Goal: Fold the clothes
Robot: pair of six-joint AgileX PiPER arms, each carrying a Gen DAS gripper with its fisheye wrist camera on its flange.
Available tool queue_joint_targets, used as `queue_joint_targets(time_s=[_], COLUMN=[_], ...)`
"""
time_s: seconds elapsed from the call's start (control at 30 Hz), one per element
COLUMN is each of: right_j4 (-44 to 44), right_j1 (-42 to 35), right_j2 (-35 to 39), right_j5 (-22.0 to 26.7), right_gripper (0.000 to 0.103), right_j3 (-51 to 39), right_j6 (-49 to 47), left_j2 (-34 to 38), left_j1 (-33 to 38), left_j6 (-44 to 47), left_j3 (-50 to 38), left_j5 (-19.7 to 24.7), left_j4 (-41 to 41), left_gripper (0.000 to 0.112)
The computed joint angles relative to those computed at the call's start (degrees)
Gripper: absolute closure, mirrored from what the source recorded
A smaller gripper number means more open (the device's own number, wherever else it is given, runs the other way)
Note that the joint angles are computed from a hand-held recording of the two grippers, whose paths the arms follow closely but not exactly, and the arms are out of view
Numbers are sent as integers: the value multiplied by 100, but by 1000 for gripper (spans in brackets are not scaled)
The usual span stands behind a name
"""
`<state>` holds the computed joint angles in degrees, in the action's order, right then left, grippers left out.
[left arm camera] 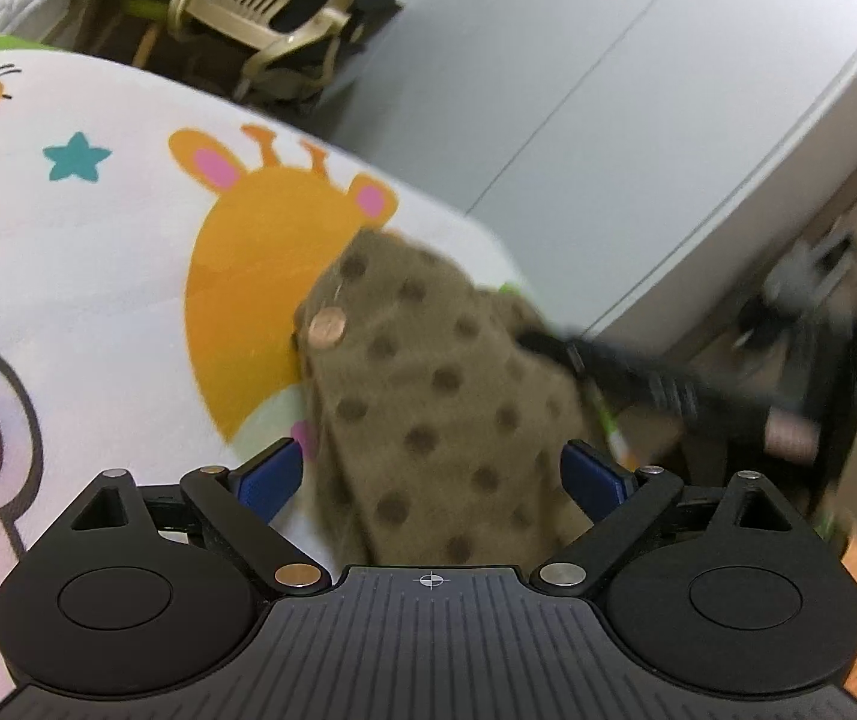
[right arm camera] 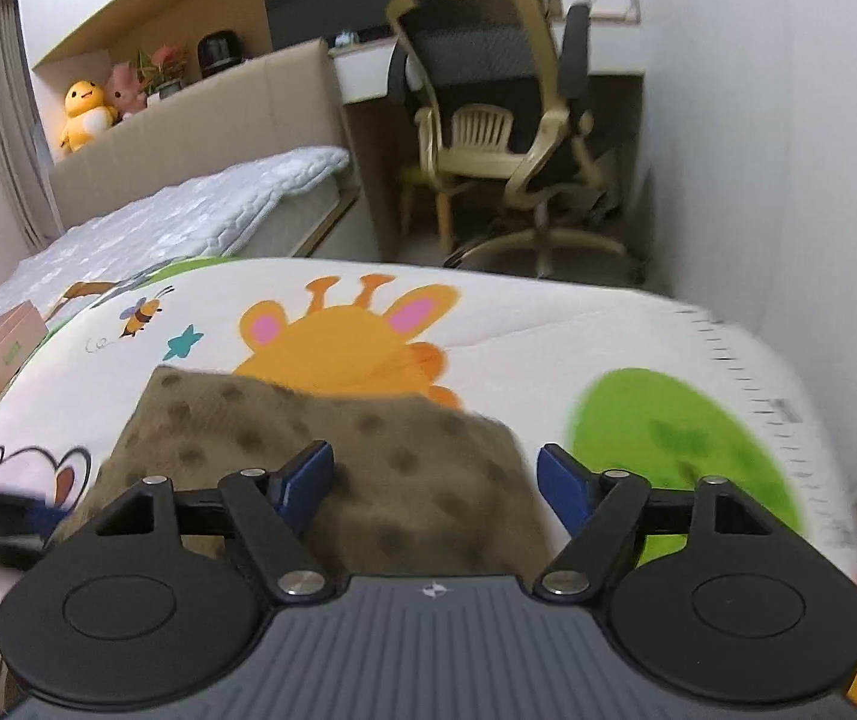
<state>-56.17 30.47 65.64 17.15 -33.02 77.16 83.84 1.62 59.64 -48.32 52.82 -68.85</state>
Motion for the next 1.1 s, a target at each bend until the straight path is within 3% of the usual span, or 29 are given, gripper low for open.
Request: queue_joint_targets(time_s=[0.07, 0.13, 0.23, 0.37, 0.5, 0.67, 0.77, 0.93, 1.03, 1.1], right_j4=[-18, -164, -690, -1305, -1528, -1797, -1711, -1180, -808, -614], right_j1=[299, 940, 2017, 2947, 2949, 2861, 2878, 2932, 2887, 2851], right_j2=[-553, -887, -486, 220, 942, 2214, 3128, 4610, 5163, 5132], right_j5=[516, 1351, 2482, 3437, 3334, 2852, 2520, 2040, 1970, 1853], right_gripper=[23, 23, 23, 23, 37, 49, 49, 49, 36, 30], right_j3=[329, 604, 804, 644, 77, -1151, -2301, -4412, -5311, -5338], right_j6=[60, 260, 952, 1588, 1506, 1377, 1037, 22, -418, -580], left_j2=[194, 415, 774, 931, 874, 850, 1024, 1331, 1500, 1502], left_j1=[176, 221, 141, 10, 234, 1439, 2431, 3693, 4129, 4365], left_j6=[124, 229, 387, 470, 385, 604, 772, 1135, 1142, 1203], left_j3=[-63, -122, -94, 0, -57, -220, -494, -817, -1027, -1117], left_j5=[217, 293, 386, 381, 459, 963, 1284, 1354, 1436, 1624], left_j4=[-336, -599, -913, -1127, -1003, -689, -490, -200, 52, 194], left_gripper=[16, 16, 16, 21, 29, 31, 31, 31, 31, 31])
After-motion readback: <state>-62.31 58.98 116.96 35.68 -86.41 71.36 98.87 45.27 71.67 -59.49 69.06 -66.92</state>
